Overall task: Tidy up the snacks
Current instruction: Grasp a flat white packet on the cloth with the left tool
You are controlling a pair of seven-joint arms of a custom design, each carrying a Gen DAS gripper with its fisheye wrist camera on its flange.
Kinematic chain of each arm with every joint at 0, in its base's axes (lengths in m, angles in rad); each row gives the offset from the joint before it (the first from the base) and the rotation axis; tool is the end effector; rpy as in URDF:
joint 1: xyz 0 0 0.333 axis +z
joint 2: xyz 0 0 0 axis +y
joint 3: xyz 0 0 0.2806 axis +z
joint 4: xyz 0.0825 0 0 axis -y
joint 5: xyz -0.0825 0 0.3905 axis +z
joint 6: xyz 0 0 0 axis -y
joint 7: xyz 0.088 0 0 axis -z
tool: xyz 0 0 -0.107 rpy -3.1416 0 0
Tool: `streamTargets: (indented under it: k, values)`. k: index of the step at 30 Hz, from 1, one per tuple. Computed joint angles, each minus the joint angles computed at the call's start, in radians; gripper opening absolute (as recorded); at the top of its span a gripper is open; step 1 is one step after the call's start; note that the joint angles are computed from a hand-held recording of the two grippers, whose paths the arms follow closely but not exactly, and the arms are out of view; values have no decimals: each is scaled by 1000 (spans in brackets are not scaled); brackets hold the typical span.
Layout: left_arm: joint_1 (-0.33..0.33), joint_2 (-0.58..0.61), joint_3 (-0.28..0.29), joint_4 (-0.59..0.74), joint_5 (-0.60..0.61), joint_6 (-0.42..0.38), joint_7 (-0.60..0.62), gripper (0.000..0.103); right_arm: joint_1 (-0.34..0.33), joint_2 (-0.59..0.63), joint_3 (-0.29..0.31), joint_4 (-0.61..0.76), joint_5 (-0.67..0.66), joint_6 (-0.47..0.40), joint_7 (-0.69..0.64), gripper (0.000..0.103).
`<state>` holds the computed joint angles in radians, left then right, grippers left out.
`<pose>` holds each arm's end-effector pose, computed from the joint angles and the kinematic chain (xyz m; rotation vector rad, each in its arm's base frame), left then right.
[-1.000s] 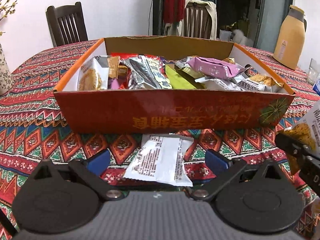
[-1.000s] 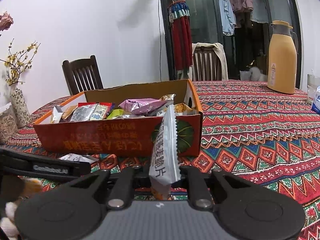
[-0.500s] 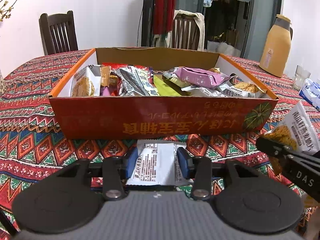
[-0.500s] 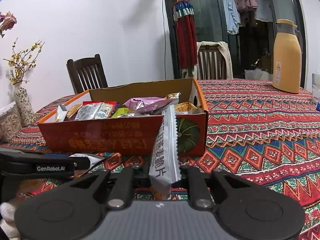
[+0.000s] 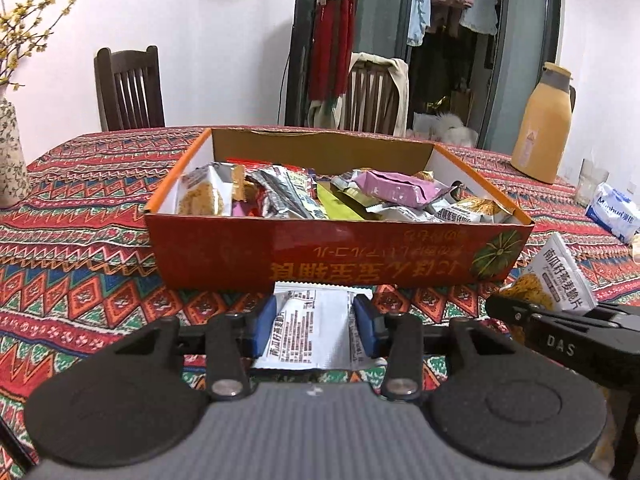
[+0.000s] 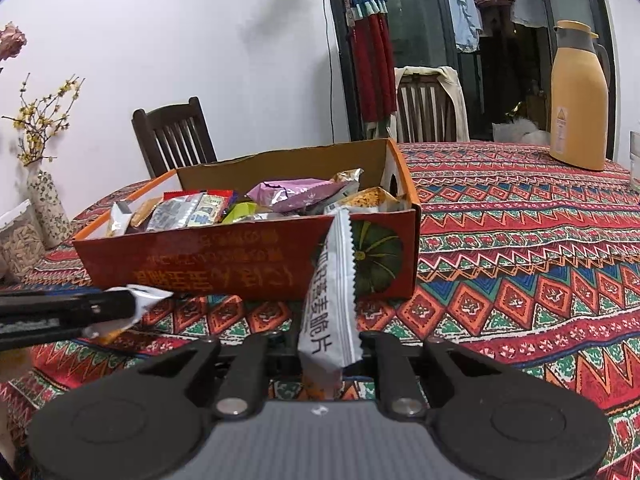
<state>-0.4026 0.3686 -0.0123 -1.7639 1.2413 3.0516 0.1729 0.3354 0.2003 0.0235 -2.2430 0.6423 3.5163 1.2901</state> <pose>0.5772 -0.3341 0.3876 -1.5070 1.8591 -1.0737 0.5578 0.1314 0.3559 -1.4938 1.6399 -0.7370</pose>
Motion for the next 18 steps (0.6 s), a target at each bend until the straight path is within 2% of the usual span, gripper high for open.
streamTargets:
  k: [6, 9, 14, 18]
  values:
    - [-2, -48, 21, -43, 141, 22, -155, 43, 50, 12, -35, 26, 96, -5, -74, 15]
    - [21, -75, 1, -63, 210, 20, -219, 43, 70, 19, -42, 37, 146, 11, -119, 15]
    - [67, -118, -44, -94, 304, 10, -305, 43, 127, 37, -69, 81, 307, 18, -267, 15]
    - [107, -141, -81, -112, 346, 7, -340, 43, 120, 49, -39, 93, 352, 66, -325, 15]
